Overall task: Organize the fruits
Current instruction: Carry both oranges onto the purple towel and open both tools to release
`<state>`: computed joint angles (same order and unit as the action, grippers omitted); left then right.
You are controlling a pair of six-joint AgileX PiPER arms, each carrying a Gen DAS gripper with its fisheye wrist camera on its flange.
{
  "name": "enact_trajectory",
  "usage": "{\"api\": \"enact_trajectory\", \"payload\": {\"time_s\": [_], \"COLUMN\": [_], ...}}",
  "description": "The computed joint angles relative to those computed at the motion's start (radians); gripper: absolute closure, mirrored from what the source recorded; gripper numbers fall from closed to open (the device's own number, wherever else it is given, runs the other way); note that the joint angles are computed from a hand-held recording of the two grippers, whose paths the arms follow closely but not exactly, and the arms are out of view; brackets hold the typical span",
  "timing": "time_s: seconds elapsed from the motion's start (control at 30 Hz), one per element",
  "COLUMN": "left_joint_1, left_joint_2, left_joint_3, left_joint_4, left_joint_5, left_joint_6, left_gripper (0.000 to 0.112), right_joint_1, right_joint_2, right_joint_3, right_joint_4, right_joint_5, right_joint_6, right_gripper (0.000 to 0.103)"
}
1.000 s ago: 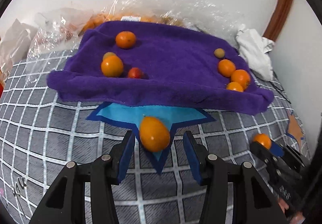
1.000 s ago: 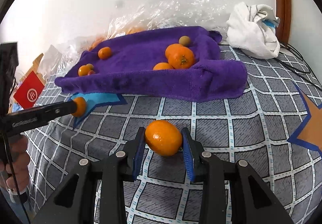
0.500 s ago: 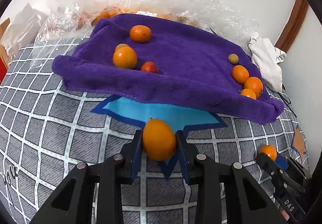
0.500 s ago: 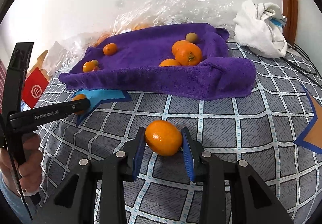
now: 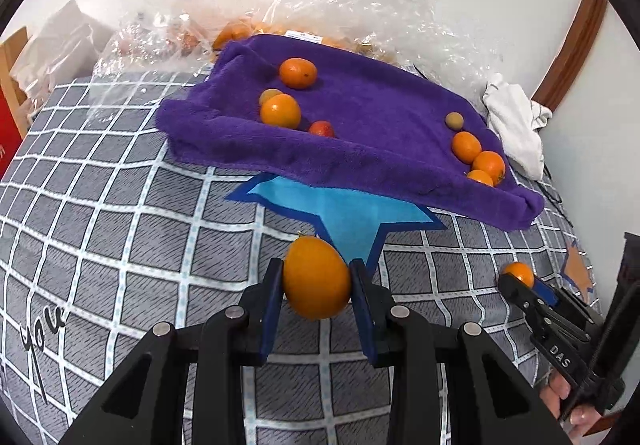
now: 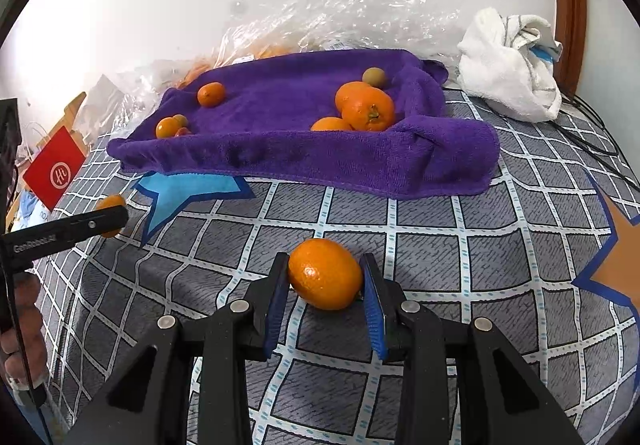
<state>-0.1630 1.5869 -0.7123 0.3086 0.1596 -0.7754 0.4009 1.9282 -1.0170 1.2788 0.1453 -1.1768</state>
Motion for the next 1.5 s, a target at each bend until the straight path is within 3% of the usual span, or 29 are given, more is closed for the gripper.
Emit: {"api": "enact_trajectory", "payload": {"time_s": [0.23,0.33,0.5,0.63,0.9,1.17,1.27,1.5], "left_joint_1": [0.036,0.061,0.113,0.148,0.180,0.214,0.248,0.279], "left_joint_2": [-0.060,-0.093,-0.149,-0.181,-0.183,-0.109,-0.071,0.068], "left_joint_3": [0.050,0.069,0.067,0.028,-0.099,-0.292,-0.344,-0.478], "left_joint_4": [-0.221,-0.379,-0.484,-0.537,-0.476,-0.316,-0.357,-0.402], "left_joint_5": [-0.009,0.002,0.055,0.120,0.189,0.257,0.260,0.271], "left_joint_6": [0.228,0.397,0.540,0.617,0.597,0.514,0.550,0.585], "left_gripper": [0.081,0.081,0.081,0.081,0.081,0.081,0.081,0.081], "right_joint_1": [0.024,0.028,0.015,0.003,0.028,0.006,-0.018,-0.052], "right_joint_2": [-0.002,-0.002,0.002,-0.016,-0.011,0.079,0.127,0.258], "right_joint_3": [0.001,-0.002,-0.024,-0.064,-0.271,-0.551,-0.657,-0.865], "right_joint_4": [-0.174,-0.261,-0.337,-0.478,-0.927,-1.140,-1.147,-1.006], "right_joint_5": [-0.036,-0.041,0.007,0.052,0.148,0.273,0.318,0.411], "right_joint_6": [0.169,0.256,0.349,0.521,0.951,1.129,1.144,1.063], "right_gripper": [0.068,0.068,0.068,0.068,0.068,0.068,0.068,0.068]}}
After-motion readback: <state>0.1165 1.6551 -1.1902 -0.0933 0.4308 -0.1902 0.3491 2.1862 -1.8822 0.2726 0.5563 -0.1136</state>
